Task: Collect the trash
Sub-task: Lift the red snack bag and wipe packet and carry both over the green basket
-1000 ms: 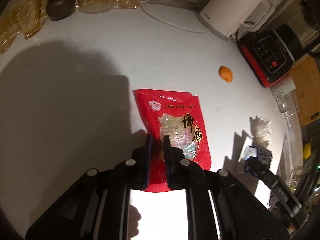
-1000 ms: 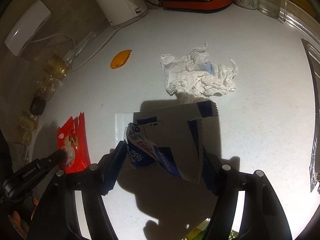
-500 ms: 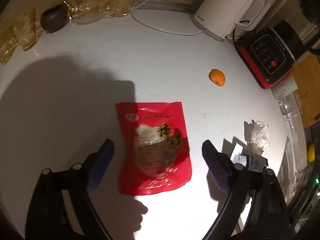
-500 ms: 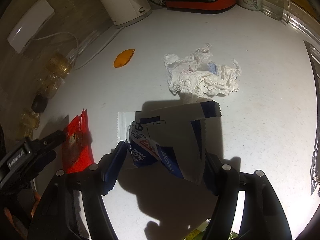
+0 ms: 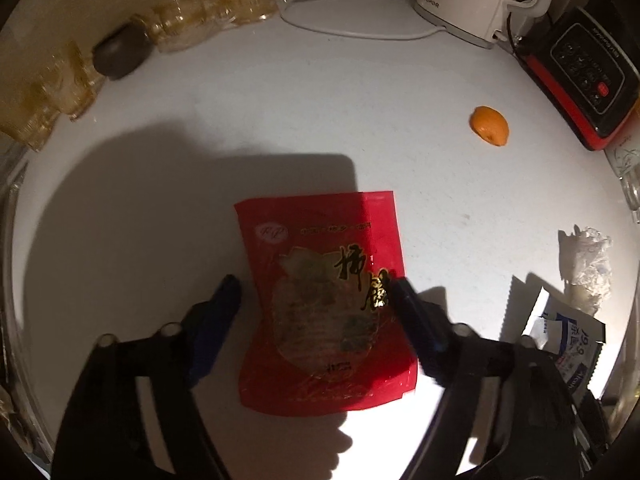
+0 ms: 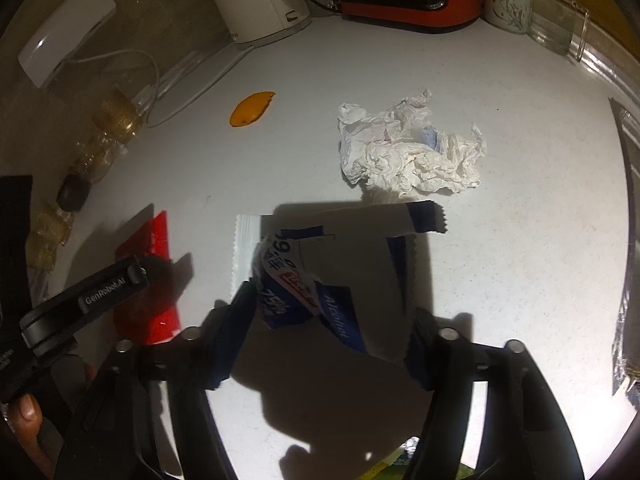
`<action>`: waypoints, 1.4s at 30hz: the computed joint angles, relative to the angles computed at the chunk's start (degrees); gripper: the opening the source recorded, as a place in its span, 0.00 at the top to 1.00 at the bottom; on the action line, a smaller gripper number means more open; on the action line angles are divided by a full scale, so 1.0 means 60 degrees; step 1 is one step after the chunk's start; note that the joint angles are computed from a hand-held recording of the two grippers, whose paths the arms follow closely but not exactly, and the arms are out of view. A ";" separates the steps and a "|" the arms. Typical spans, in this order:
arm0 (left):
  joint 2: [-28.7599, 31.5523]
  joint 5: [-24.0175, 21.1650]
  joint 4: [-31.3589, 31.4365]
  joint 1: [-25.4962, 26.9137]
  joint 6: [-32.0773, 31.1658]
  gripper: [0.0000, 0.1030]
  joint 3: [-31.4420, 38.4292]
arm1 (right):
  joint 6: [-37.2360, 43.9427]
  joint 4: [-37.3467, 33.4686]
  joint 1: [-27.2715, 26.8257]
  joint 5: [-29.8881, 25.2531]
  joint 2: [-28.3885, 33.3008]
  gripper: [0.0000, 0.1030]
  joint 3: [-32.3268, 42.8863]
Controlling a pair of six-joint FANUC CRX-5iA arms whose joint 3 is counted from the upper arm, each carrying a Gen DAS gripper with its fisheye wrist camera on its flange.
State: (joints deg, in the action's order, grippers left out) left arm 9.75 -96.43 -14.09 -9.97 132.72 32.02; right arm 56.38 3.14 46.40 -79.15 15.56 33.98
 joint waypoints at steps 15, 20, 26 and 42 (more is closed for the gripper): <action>-0.1809 0.1772 0.0818 0.0602 -0.1354 0.85 -0.2042 | 0.0633 0.0435 0.0341 0.0190 -0.0493 0.82 -0.0479; -0.2401 0.1635 0.0915 0.0160 -0.1751 0.85 -0.2143 | 0.0778 0.0584 0.0528 0.0440 -0.1415 0.82 -0.1257; -0.2617 0.1186 0.0895 -0.1036 -0.1579 0.85 -0.1918 | 0.0546 0.1037 0.0841 0.0529 -0.2997 0.82 -0.2754; -0.1958 0.0622 0.0084 -0.4637 0.0070 0.85 -0.1227 | -0.0651 0.1660 0.1900 -0.0608 -0.6782 0.81 -0.5990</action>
